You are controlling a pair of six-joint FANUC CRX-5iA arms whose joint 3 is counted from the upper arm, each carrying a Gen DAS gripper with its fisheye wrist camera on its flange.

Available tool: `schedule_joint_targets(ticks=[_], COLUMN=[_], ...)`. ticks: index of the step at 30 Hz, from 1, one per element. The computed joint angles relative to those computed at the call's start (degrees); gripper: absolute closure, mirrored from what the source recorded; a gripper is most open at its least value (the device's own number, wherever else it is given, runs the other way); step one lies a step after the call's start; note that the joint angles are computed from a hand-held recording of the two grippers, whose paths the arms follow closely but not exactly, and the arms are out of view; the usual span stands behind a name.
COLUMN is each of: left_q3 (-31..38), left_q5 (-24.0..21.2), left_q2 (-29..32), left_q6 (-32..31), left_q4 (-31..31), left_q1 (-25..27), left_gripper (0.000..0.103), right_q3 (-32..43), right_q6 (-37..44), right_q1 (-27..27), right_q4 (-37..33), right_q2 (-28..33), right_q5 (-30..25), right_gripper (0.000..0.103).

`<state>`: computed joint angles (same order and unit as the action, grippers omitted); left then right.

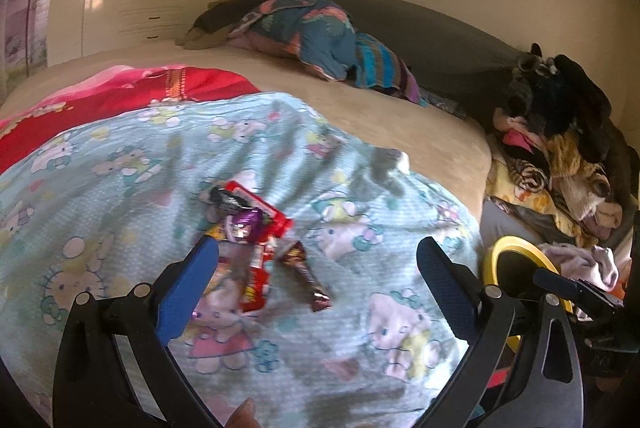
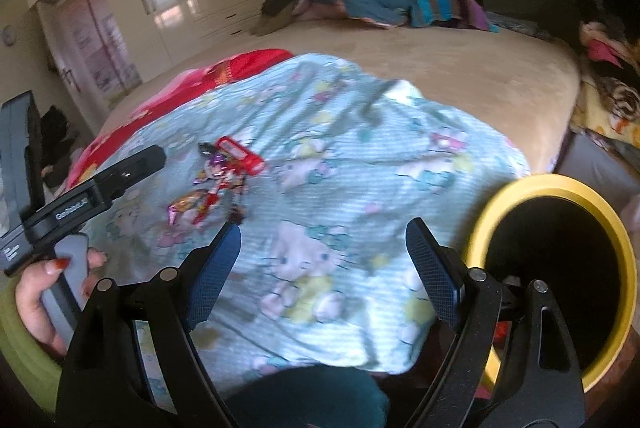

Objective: Collect trash
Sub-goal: 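Move both tools back toward the candy wrappers on the blanket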

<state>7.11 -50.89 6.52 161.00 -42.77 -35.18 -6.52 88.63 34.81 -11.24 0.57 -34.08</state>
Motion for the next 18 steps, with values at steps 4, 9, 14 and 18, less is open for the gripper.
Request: schedule_joint_targets(ticks=[4, 9, 14, 18], left_q3=[-1.5, -3.0, -3.9, -3.7], left_q5=[0.1, -0.2, 0.1, 0.5], left_q2=[-1.0, -1.8, -1.7, -0.4], left_q6=[0.5, 0.1, -2.9, -7.4], left_q4=[0.5, 1.7, 4.6, 7.8], left_q1=[1.5, 3.5, 6.5, 9.5], left_gripper=[0.007, 0.007, 0.007, 0.007], right_q3=[2.0, 4.7, 7.2, 9.0], right_q6=[2.0, 3.9, 5.8, 6.6], right_q1=[1.3, 2.3, 3.0, 3.3], right_q4=[-1.3, -3.0, -4.0, -4.9], right_q2=[1.5, 3.9, 6.6, 8.8], right_q5=[-1.1, -2.4, -3.1, -4.2], right_gripper=[0.027, 0.027, 0.027, 0.027])
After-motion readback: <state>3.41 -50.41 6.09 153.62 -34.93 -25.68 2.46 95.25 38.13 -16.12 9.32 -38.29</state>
